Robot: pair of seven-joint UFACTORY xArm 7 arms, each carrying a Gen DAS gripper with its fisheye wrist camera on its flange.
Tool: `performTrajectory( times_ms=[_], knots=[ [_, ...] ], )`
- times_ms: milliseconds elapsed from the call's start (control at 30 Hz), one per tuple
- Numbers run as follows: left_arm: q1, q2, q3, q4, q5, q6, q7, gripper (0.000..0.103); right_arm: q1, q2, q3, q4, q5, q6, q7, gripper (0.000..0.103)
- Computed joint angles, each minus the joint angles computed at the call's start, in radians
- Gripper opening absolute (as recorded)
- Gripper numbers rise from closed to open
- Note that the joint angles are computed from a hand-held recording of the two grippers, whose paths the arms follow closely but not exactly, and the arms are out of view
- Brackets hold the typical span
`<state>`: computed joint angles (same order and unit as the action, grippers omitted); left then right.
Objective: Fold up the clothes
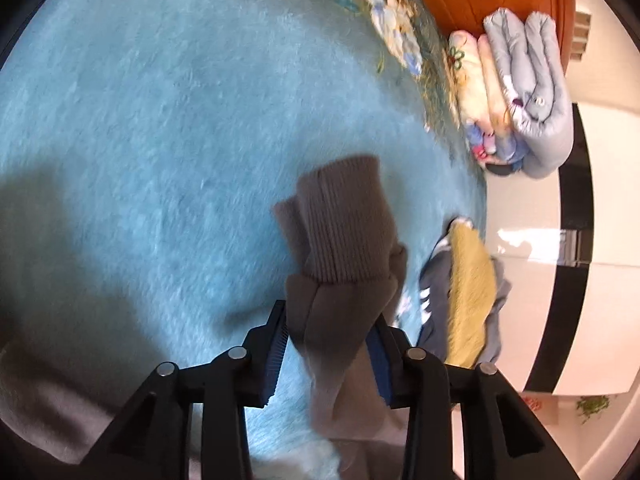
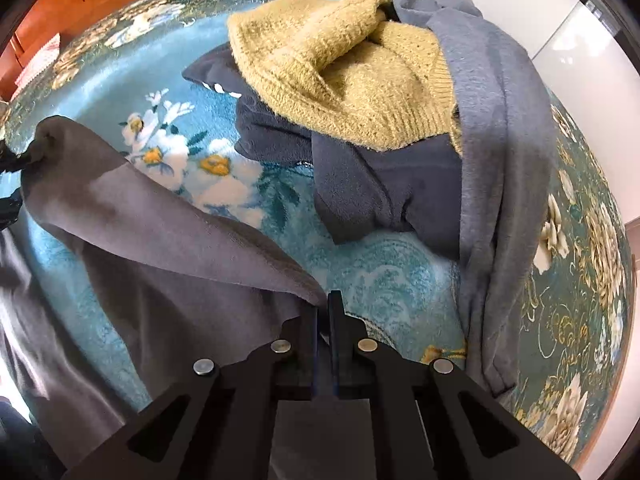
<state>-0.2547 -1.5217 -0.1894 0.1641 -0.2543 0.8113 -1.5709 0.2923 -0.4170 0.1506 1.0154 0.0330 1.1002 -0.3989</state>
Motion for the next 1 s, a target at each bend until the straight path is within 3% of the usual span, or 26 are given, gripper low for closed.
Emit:
performTrajectory(
  times_ms=[33, 100, 200, 300, 333, 500, 633, 700, 767, 867, 1000],
  knots=[
    [0.009, 0.016, 0.005, 0.014, 0.012, 0.01, 0.01, 0.039, 0.0, -0.005, -0.005, 0.001, 0.004, 0.005, -0.002, 0.009],
    [0.019, 0.074, 0.023, 0.056, 0.041, 0.034, 0.061, 0.025, -0.005, -0.018, -0.025, 0.011, 0.024, 0.028, -0.012, 0.017],
    [0.045, 0.124, 0.051, 0.126, 0.096, 0.081, 0.164, 0.016, -0.017, -0.038, -0.052, 0.027, 0.055, 0.062, -0.028, 0.025],
    [0.103, 0.106, 0.073, 0.161, 0.134, 0.117, 0.233, 0.015, -0.041, -0.075, -0.094, 0.02, 0.095, 0.069, -0.053, 0.035],
    [0.117, 0.103, 0.08, 0.165, 0.135, 0.141, 0.246, 0.015, -0.056, -0.09, -0.107, 0.012, 0.098, 0.071, -0.055, 0.047],
    [0.152, 0.13, 0.082, 0.187, 0.113, 0.25, 0.292, 0.016, -0.161, -0.142, -0.184, -0.031, 0.086, 0.158, -0.046, 0.049],
    [0.155, 0.129, 0.067, 0.195, 0.069, 0.302, 0.274, 0.026, -0.234, -0.176, -0.247, -0.07, 0.097, 0.262, -0.056, 0.049],
    [0.156, 0.099, 0.067, 0.203, 0.039, 0.362, 0.238, 0.046, -0.271, -0.195, -0.291, -0.083, 0.127, 0.333, -0.06, 0.049],
    [0.162, 0.077, 0.047, 0.216, 0.024, 0.396, 0.206, 0.054, -0.307, -0.214, -0.331, -0.089, 0.155, 0.395, -0.07, 0.049],
    [0.165, 0.039, -0.006, 0.253, -0.005, 0.449, 0.128, 0.056, -0.355, -0.231, -0.384, -0.095, 0.199, 0.474, -0.084, 0.049],
    [0.13, 0.001, -0.132, 0.273, -0.095, 0.397, -0.008, 0.057, -0.406, -0.231, -0.415, -0.107, 0.252, 0.498, -0.087, 0.05]
  ],
)
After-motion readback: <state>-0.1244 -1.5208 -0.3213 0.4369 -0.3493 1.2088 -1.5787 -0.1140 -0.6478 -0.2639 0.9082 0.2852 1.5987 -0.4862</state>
